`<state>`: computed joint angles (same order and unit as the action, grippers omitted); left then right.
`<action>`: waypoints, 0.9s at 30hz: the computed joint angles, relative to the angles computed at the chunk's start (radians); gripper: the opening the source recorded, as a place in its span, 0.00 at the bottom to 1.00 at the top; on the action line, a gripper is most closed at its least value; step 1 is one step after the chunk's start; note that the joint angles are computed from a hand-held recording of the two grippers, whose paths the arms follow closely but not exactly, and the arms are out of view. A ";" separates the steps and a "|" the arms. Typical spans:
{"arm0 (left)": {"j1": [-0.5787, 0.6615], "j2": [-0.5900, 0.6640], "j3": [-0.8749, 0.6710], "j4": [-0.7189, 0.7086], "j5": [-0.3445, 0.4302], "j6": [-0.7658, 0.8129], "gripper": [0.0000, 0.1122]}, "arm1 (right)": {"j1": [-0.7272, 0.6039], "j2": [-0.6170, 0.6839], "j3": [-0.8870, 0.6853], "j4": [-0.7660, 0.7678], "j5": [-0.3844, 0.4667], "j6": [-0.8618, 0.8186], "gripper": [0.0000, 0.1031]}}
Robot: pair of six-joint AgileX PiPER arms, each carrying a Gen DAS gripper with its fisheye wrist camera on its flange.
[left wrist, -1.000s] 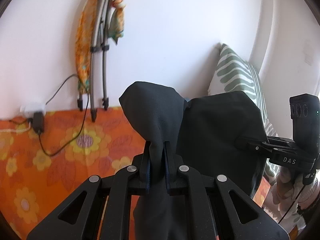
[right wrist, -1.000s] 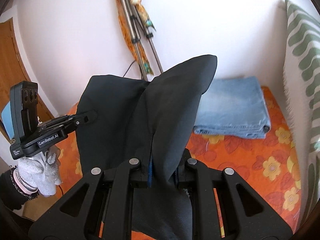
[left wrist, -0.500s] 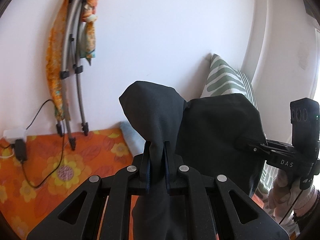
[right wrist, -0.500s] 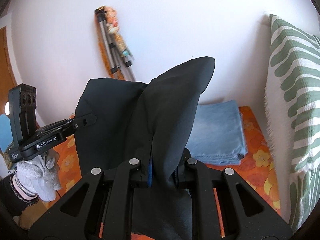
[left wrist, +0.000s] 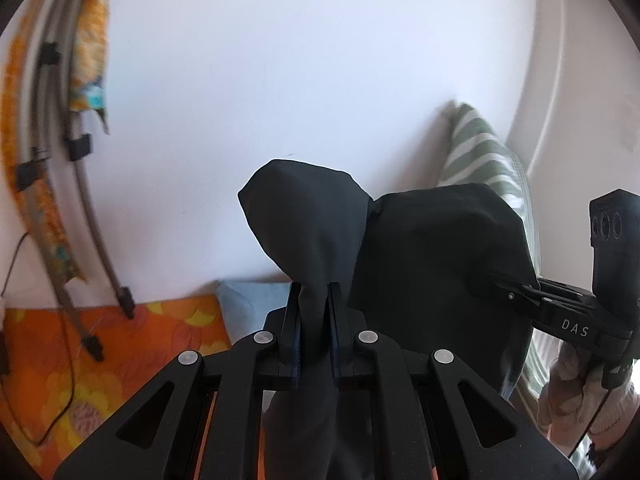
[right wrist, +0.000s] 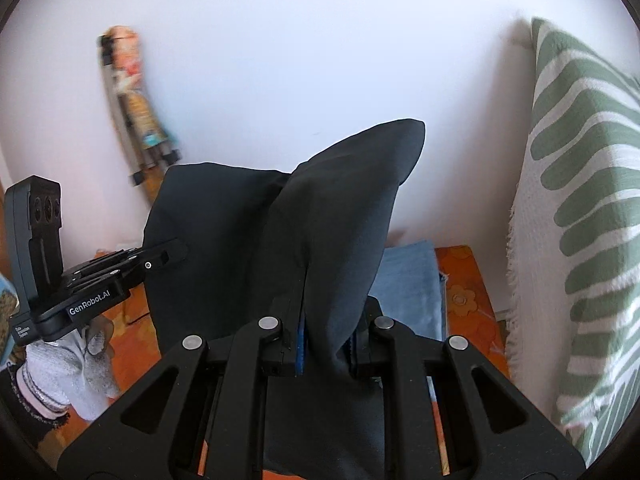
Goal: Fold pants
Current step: 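Lift the folded pants with both grippers and carry them over the denim stack, then lower the pants onto the folded denim and open both grippers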
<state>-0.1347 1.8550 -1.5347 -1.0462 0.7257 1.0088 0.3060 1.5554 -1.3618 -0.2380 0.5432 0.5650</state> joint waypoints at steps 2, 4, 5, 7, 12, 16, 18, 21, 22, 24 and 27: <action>-0.025 0.055 -0.061 0.038 -0.026 -0.042 0.08 | -0.047 0.053 -0.031 0.063 -0.019 -0.067 0.15; -0.043 0.102 -0.108 0.078 -0.046 -0.077 0.08 | -0.095 0.125 -0.081 0.130 -0.028 -0.140 0.15; -0.051 0.130 -0.133 0.099 -0.053 -0.100 0.08 | -0.110 0.151 -0.099 0.155 -0.029 -0.167 0.15; -0.061 0.183 -0.182 0.142 -0.049 -0.145 0.08 | -0.133 0.203 -0.130 0.182 -0.030 -0.199 0.15; -0.084 0.262 -0.253 0.216 -0.067 -0.216 0.08 | -0.165 0.298 -0.168 0.242 -0.033 -0.254 0.15; -0.103 0.322 -0.325 0.261 -0.068 -0.277 0.08 | -0.188 0.345 -0.174 0.246 -0.044 -0.253 0.15; -0.106 0.341 -0.346 0.273 -0.067 -0.294 0.08 | -0.195 0.359 -0.176 0.242 -0.044 -0.247 0.15; -0.115 0.375 -0.393 0.333 -0.052 -0.339 0.08 | -0.205 0.400 -0.213 0.222 -0.023 -0.235 0.16; -0.118 0.390 -0.414 0.356 -0.051 -0.356 0.10 | -0.202 0.413 -0.229 0.185 -0.009 -0.202 0.18; -0.127 0.402 -0.436 0.420 -0.060 -0.403 0.13 | -0.199 0.450 -0.273 0.124 0.028 -0.143 0.20; -0.122 0.387 -0.415 0.446 -0.081 -0.432 0.15 | -0.181 0.488 -0.334 -0.032 0.115 0.003 0.30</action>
